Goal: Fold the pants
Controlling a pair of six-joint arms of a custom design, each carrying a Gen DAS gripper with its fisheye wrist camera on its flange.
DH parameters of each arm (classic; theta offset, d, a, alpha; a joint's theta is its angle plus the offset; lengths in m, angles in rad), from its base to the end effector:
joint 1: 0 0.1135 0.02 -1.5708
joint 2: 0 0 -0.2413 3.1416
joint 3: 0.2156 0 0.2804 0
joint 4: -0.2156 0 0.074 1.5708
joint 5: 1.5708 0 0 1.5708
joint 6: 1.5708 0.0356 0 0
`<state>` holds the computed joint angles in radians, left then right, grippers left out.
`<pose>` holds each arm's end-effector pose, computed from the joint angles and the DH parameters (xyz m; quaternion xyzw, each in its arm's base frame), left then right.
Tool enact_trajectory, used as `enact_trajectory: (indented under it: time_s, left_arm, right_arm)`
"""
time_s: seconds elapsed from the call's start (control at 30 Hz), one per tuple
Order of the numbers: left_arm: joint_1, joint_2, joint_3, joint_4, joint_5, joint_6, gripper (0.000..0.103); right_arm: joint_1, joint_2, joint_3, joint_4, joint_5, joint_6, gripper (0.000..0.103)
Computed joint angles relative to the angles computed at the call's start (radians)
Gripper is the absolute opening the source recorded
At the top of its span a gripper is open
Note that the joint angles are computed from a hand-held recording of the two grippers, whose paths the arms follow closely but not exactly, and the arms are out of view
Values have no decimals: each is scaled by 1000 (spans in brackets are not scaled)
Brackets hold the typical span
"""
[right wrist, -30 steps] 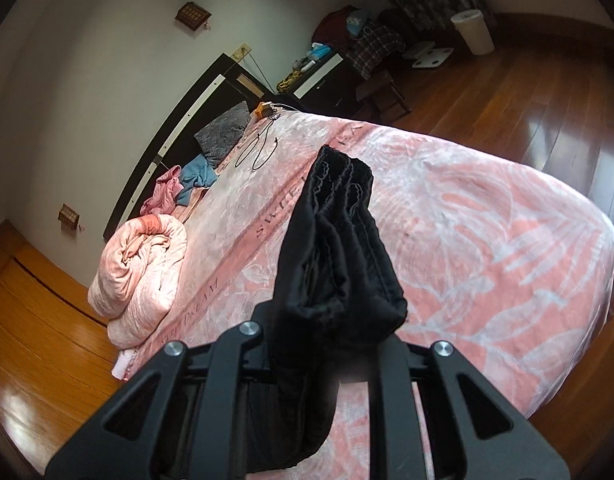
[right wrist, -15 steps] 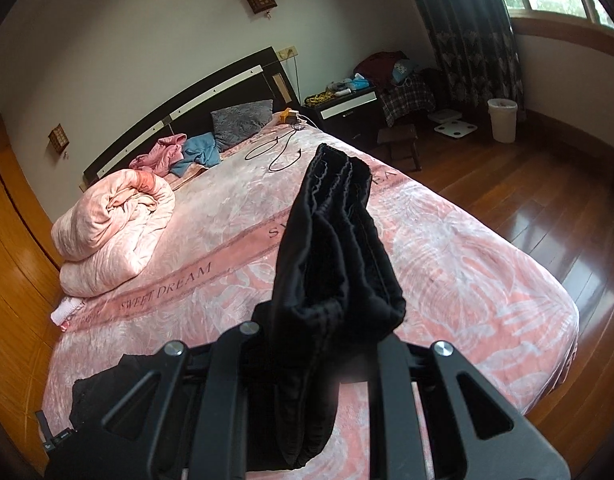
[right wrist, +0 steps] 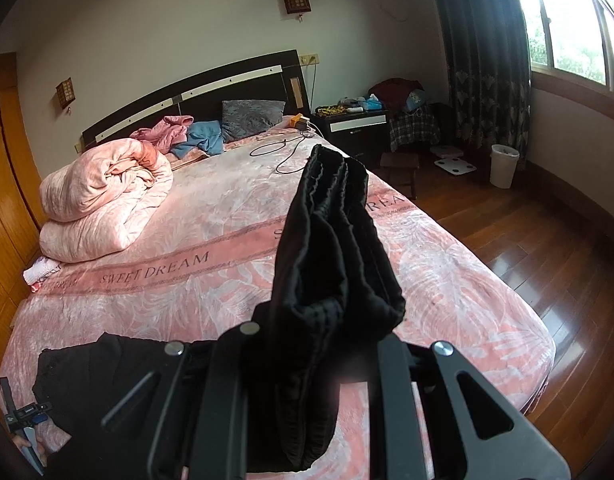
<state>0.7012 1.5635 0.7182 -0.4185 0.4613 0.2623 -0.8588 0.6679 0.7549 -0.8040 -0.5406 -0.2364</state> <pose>0.2218 0.1665 0.0887 -0.1753 0.9466 -0.1312 0.2366 0.1295 -0.1220 0.2778 0.1634 0.8689 -0.0002 0.4672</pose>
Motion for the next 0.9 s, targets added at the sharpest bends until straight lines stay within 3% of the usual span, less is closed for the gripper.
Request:
enact_trajectory:
  time_s: [0.3, 0.9]
  left_arm:
    - [-21, -6, -3, 2, -24, -6, 98]
    - [-23, 7, 4, 4, -19, -6, 98]
  right_arm:
    - [155, -137, -64, 18, 137, 20, 15]
    - [393, -194, -93, 57, 337, 59, 15]
